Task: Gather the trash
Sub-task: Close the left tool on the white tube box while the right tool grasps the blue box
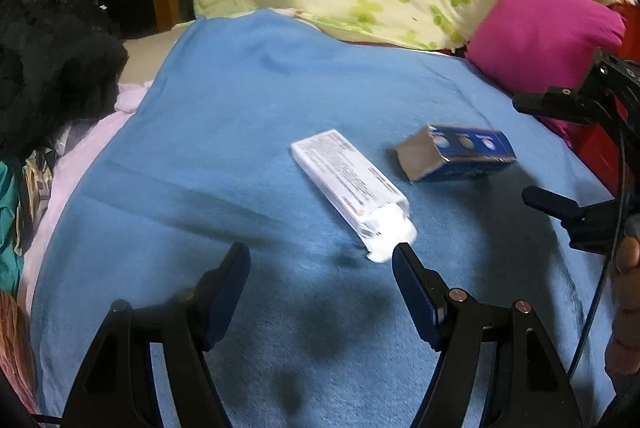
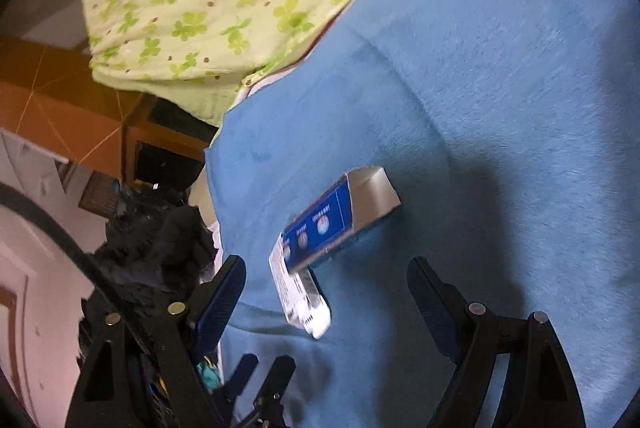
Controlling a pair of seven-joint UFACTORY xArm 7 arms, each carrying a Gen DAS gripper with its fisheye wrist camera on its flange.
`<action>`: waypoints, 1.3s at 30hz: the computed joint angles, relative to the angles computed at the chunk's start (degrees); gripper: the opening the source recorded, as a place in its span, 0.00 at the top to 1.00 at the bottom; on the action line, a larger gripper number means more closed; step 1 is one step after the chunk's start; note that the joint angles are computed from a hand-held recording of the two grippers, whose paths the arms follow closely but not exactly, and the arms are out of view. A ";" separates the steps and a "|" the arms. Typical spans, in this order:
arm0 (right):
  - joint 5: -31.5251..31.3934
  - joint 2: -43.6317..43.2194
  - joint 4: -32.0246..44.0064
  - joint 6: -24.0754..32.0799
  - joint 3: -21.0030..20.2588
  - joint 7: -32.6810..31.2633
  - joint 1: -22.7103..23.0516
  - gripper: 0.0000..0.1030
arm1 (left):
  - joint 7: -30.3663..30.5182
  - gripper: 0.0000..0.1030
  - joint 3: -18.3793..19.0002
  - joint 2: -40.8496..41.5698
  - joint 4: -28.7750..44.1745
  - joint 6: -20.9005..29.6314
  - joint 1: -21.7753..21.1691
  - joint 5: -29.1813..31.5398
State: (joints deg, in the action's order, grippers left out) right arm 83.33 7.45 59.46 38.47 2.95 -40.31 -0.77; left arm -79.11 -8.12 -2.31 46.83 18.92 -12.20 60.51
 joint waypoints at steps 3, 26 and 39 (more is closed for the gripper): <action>-0.74 2.94 3.30 0.69 0.35 3.68 0.02 0.17 | -0.21 0.28 0.36 0.26 0.31 0.09 0.36 0.22; -5.61 10.01 8.25 -6.48 4.66 15.37 -3.03 0.62 | 3.23 0.25 4.14 5.77 4.25 -12.00 1.49 -1.22; -7.29 2.48 2.08 -16.04 2.79 6.91 -0.78 0.64 | 25.22 0.22 2.46 15.19 11.72 -7.65 -0.49 -31.67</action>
State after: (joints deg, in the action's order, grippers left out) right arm 76.05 9.93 61.54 22.43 5.74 -33.40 -1.56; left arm -53.89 -5.66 12.88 58.55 11.27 -12.69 28.84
